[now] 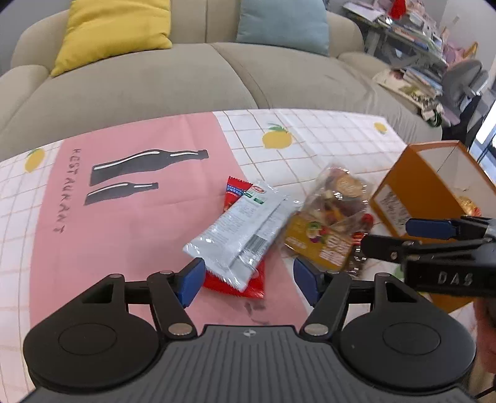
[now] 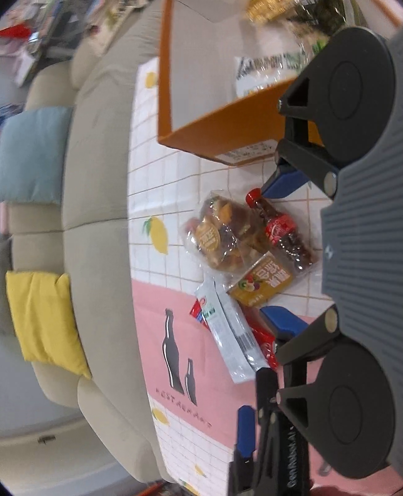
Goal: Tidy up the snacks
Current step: 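Grasp the white strip packs with the left tool while the right tool grasps the cola-shaped bottle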
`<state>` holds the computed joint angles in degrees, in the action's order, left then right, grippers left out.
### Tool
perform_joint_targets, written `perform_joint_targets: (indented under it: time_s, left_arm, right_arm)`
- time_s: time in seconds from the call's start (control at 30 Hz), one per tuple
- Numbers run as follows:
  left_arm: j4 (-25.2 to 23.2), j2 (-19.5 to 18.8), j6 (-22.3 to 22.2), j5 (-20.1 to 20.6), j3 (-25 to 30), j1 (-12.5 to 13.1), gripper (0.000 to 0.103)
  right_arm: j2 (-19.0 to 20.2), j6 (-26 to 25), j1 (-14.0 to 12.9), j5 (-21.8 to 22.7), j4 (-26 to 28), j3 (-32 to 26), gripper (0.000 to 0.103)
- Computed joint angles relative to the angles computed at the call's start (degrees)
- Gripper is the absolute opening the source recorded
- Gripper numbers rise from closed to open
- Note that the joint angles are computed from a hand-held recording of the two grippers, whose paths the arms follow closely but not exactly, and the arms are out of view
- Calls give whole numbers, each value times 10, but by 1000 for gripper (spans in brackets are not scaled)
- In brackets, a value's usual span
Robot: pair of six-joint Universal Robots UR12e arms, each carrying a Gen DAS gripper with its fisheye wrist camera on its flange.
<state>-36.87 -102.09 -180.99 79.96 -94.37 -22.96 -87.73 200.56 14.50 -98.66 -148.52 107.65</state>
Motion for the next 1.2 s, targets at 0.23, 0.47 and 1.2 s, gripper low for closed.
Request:
perform_joint_targets:
  time_s: [0.23, 0.47, 1.2]
  left_arm:
    - [-12, -31, 81, 7, 29, -1, 84]
    - [-53, -58, 104, 10, 60, -3, 84]
    - [-60, 14, -57, 50, -26, -35, 55]
  right_arm:
    - [22, 54, -9, 5, 62, -22, 76]
    - [34, 64, -15, 13, 76, -25, 73]
    - [-12, -5, -1, 54, 78, 30, 32]
